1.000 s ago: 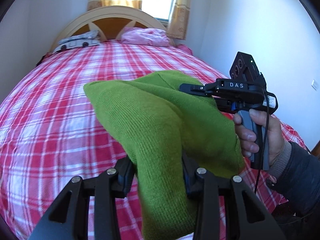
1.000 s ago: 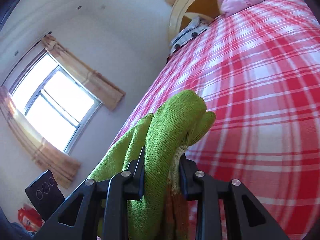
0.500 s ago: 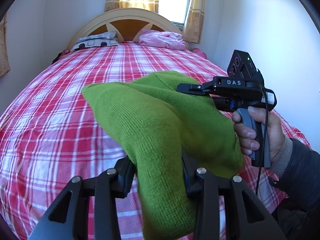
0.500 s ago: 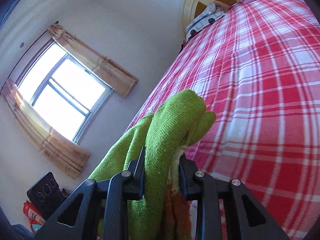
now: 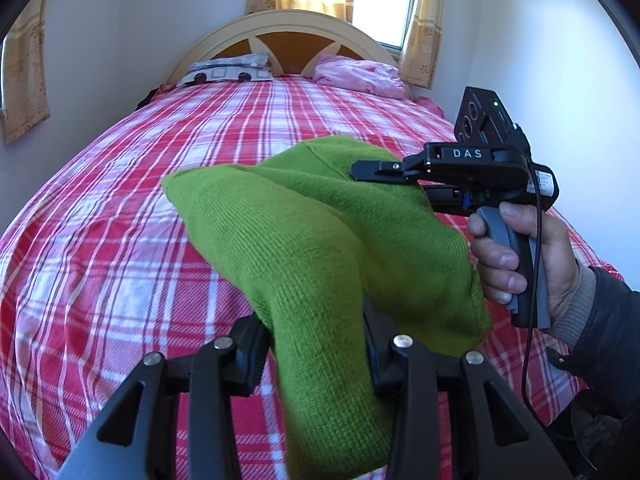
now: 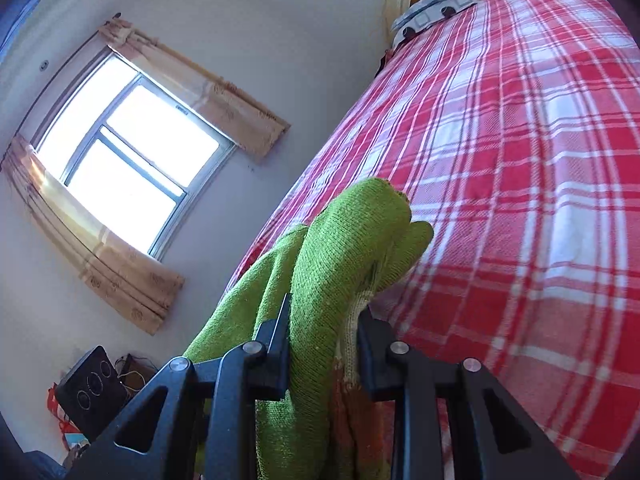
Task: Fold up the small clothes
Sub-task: 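Lift the green bundle off the bed with both grippers and hold it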
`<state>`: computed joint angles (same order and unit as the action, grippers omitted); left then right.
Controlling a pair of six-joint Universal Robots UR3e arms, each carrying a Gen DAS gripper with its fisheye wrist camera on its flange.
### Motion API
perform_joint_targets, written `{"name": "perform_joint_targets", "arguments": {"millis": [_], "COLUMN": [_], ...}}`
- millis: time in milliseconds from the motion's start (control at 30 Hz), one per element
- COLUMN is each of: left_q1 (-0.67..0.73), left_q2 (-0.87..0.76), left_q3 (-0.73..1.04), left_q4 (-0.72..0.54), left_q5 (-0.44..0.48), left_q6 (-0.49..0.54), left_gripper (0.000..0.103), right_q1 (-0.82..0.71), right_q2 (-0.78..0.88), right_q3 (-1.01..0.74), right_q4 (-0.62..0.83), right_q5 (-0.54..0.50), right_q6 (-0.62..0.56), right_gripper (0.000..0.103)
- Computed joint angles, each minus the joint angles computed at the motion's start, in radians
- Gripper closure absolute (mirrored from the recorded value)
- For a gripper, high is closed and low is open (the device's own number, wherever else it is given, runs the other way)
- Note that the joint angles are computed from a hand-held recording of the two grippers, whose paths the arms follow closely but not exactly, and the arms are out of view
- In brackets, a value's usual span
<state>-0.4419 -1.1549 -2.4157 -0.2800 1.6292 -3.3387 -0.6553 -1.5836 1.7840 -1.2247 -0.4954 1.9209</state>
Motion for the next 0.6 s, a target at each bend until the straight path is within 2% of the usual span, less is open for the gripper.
{"name": "perform_joint_targets", "arguments": {"millis": [333, 533, 600], "left_q1": [0.063, 0.034, 0.051], "left_q2": [0.065, 0.044, 0.057], "left_q3": [-0.082, -0.118, -0.147], "left_q4": [0.012, 0.066, 0.072], "left_q5": [-0.031, 0.011, -0.001], "left_q6": [0.000, 0.011, 0.020], "left_gripper": [0.063, 0.063, 0.063], "right_q1": [0.108, 0.107, 0.105], "right_q2": [0.061, 0.074, 0.078], "right_q3": [0.046, 0.079, 0.090], "right_q4": [-0.234, -0.294, -0.311], "right_q5": [0.009, 0.004, 0.002], "right_q6": [0.169, 0.203, 0.211], "right_gripper": [0.076, 0.076, 0.076]}}
